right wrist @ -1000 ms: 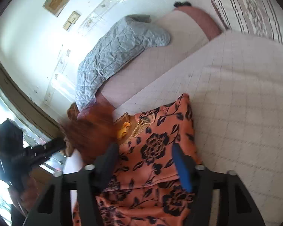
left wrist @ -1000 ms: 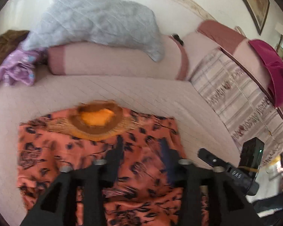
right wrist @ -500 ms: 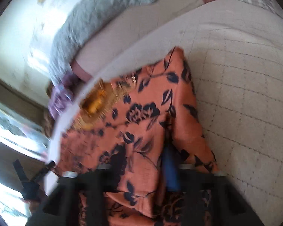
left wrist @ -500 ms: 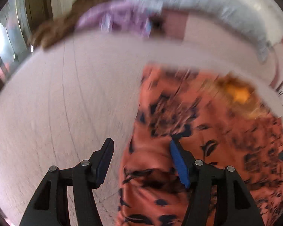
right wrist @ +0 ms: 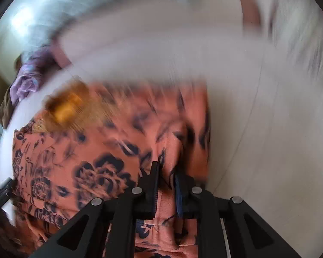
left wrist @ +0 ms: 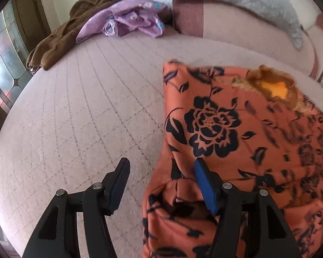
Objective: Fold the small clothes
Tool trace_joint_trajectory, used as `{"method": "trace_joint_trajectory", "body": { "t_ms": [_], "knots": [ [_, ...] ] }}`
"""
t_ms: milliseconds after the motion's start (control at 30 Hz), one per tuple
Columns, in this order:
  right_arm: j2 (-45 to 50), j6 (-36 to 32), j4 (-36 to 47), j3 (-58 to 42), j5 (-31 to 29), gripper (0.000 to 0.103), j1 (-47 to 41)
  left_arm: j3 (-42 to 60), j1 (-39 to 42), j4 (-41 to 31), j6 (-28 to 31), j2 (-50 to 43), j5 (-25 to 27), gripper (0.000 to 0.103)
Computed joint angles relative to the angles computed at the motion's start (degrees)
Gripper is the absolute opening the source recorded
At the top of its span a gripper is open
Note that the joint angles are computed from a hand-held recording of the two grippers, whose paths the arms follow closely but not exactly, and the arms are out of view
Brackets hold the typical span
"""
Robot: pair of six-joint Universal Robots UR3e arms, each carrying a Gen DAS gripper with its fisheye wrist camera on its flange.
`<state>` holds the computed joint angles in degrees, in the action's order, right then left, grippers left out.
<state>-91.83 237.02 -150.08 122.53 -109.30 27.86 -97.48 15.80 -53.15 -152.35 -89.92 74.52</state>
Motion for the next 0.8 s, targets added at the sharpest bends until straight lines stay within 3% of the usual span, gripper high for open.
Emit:
{"method": "trace_joint_trajectory", "body": {
  "t_ms": [67, 133, 167, 233, 267, 300, 367, 467, 533, 600, 633, 667, 700, 733, 800],
  "knots": [
    [-5.1, 4.4, -7.9, 6.6, -1.9, 0.017, 2.0, -3.1, 2.7, 1.3, 0.3, 3.7, -2.3, 0.063],
    [-8.1, 11.4, -6.4, 6.7, -8.8, 0.019, 8.5, -4.6, 5.7, -1.2, 2.0, 7.1, -3.8, 0.063],
    [-9.3, 13.5, -5.7, 7.0, -11.6, 0.026, 11.6, -4.5, 7.4, -4.4, 3.0, 8.8, -4.2, 0.063],
    [-11.6, 18.7, 0.5, 5.5, -16.3, 0.050, 19.3, -5.0, 12.1, -11.7, 7.2, 12.7, -7.6, 0.063],
    [-12.9, 22.3, 5.3, 4.6, -18.0, 0.076, 24.0, -5.8, 14.1, -14.8, 9.6, 14.3, -9.1, 0.063],
    [-13.0, 26.3, 9.1, 3.2, -19.9, 0.080, 28.1, -6.1, 16.6, -19.4, 12.8, 16.8, -10.0, 0.063],
    [-13.7, 35.1, 18.5, 1.0, -21.9, 0.080, 36.8, -9.4, 22.7, -26.5, 20.2, 22.8, -10.7, 0.065],
    [-11.5, 46.3, 24.4, -0.9, -20.8, 0.080, 46.7, -10.7, 36.1, -44.1, 35.6, 32.0, -10.9, 0.065],
    [-7.8, 53.6, 26.2, -2.4, -20.4, 0.080, 52.9, -11.1, 43.6, -52.4, 42.7, 36.1, -10.0, 0.064],
    [-5.4, 56.2, 26.1, -3.0, -18.4, 0.078, 55.2, -11.7, 50.2, -60.0, 50.1, 39.5, -9.1, 0.061],
    [-4.0, 55.9, 24.9, -2.5, -16.5, 0.077, 54.7, -11.7, 54.4, -64.1, 54.9, 42.0, -9.5, 0.049],
    [-2.3, 56.9, 25.3, -3.2, -14.6, 0.075, 55.2, -10.9, 57.0, -67.9, 58.2, 43.4, -8.9, 0.030],
    [0.2, 57.4, 24.7, -4.2, -12.2, 0.069, 55.4, -9.7, 57.9, -70.6, 59.9, 43.0, -8.0, 0.022],
    [1.9, 57.9, 24.5, -5.0, -10.1, 0.067, 55.3, -8.6, 58.0, -73.0, 60.7, 41.9, -7.0, 0.014],
    [4.9, 60.1, 23.7, -6.5, -7.6, 0.065, 55.9, -8.1, 58.7, -75.9, 61.5, 41.2, -5.2, 0.012]
  ]
}}
